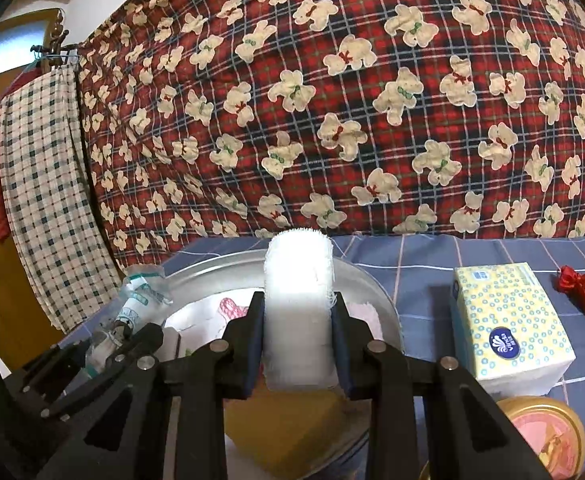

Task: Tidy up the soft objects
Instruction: 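Open both tools to drop the swab bag and white roll into the tin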

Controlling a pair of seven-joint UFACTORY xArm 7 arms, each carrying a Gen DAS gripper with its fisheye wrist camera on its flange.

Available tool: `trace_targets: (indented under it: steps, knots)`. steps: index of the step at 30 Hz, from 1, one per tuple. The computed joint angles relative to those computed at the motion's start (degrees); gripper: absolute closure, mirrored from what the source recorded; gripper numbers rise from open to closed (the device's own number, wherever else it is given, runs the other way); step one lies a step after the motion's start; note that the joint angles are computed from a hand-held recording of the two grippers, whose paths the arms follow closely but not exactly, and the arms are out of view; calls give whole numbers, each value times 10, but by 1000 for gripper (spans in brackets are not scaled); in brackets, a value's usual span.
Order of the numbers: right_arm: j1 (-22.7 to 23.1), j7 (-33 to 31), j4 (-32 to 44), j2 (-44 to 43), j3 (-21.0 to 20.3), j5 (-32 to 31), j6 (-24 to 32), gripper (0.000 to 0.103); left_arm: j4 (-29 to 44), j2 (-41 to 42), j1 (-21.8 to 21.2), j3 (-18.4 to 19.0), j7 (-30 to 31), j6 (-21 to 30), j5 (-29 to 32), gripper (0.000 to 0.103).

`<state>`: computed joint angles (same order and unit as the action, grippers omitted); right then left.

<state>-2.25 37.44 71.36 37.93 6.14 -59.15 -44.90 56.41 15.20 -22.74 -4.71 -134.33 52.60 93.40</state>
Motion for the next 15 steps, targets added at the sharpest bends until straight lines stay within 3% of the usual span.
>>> trace_targets:
  steps: [15]
  knots:
    - [6, 26, 23, 10, 0, -60, 35, 69, 29, 21, -3, 8, 63, -7, -47, 70]
